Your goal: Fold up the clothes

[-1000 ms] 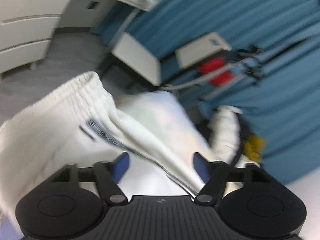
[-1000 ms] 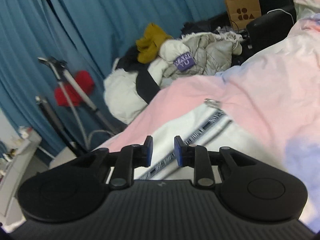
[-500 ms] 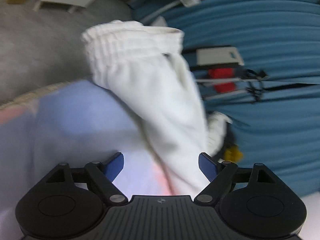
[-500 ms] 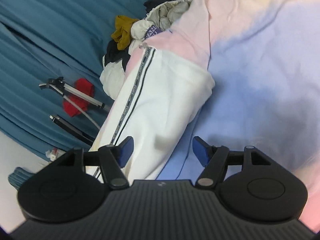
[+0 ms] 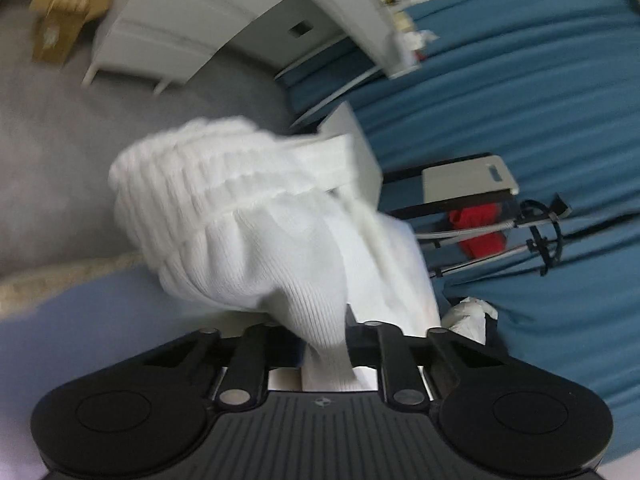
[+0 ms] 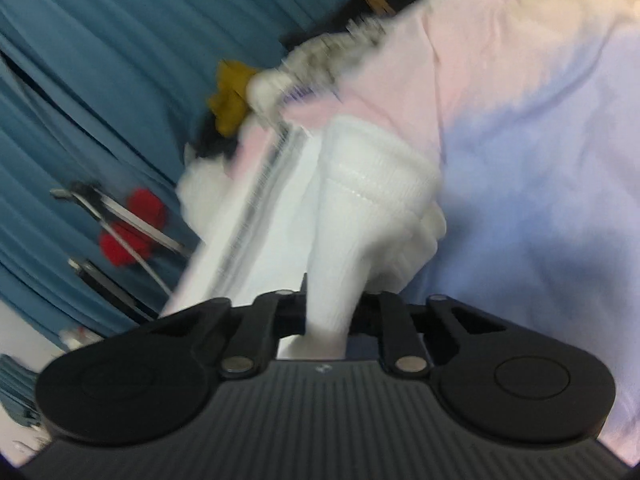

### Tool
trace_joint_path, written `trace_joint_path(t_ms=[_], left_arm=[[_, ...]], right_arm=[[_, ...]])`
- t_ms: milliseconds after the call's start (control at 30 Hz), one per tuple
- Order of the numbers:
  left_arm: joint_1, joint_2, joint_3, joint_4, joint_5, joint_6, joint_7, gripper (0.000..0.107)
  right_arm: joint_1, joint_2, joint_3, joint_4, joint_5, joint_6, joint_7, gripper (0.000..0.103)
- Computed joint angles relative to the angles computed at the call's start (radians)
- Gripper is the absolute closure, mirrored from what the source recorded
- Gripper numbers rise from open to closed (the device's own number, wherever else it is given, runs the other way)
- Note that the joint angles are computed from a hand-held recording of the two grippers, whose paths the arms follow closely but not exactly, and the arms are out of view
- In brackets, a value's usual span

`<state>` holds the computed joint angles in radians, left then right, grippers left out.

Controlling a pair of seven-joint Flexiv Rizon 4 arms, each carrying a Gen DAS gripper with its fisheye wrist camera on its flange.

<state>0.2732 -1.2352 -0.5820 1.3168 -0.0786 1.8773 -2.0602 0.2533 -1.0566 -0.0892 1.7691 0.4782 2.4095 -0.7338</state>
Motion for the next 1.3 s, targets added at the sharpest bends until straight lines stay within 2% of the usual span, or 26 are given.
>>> trace_joint_path(t_ms=[233, 433, 533, 633, 700, 900, 967, 1000, 1100, 1133, 1233, 1300], left_arm=[[0.098, 0.116, -0.048, 0.190, 0.100, 0.082, -0.050, 0.095], [0.306, 0.262, -0.131, 0.502, 0.250, 0.114, -0.109, 0.095], [0.395, 0.311, -0.158, 0.637, 0.305, 0.142, -0.136, 0.095], [0.472, 0.334, -0.174, 0.737, 0.356, 0.148, -0.157, 0.094], [0.513, 0.331, -0.181, 0.783, 0.378, 0.134, -0.153, 0.094], [0.553, 0.261, -0.181, 0.818, 0.424, 0.171, -0.109, 0.091], [0.540, 0.271, -0.166, 0.826, 0.418, 0.175, -0.103, 0.086], [0.518, 0.303, -0.140, 0.836, 0.397, 0.168, -0.103, 0.082], [0.461, 0.404, -0.080, 0.863, 0.346, 0.120, -0.097, 0.079], [0.448, 0.435, -0.065, 0.879, 0.334, 0.114, -0.094, 0.071], [0.411, 0.529, -0.024, 0.925, 0.314, 0.094, -0.074, 0.055], [0.356, 0.605, 0.035, 0.956, 0.296, 0.094, -0.054, 0.054]], right_arm=[[0.002, 0.085, 0.044, 0.136, 0.049, 0.082, 0.021, 0.091], [-0.040, 0.126, 0.121, 0.328, 0.023, 0.197, 0.135, 0.091], [-0.055, 0.111, 0.166, 0.420, 0.007, 0.340, 0.223, 0.092], [-0.083, 0.101, 0.186, 0.488, -0.036, 0.368, 0.307, 0.092], [-0.078, 0.085, 0.171, 0.506, -0.053, 0.362, 0.323, 0.092], [-0.073, 0.040, 0.143, 0.499, -0.089, 0.372, 0.338, 0.092], [-0.079, 0.025, 0.144, 0.489, -0.094, 0.392, 0.351, 0.092], [-0.088, 0.016, 0.146, 0.487, -0.105, 0.403, 0.360, 0.092], [-0.136, -0.021, 0.172, 0.486, -0.142, 0.472, 0.430, 0.092], [-0.143, -0.027, 0.175, 0.484, -0.147, 0.481, 0.447, 0.092], [-0.129, -0.026, 0.160, 0.484, -0.135, 0.474, 0.454, 0.092], [-0.116, -0.021, 0.151, 0.482, -0.119, 0.469, 0.449, 0.092]])
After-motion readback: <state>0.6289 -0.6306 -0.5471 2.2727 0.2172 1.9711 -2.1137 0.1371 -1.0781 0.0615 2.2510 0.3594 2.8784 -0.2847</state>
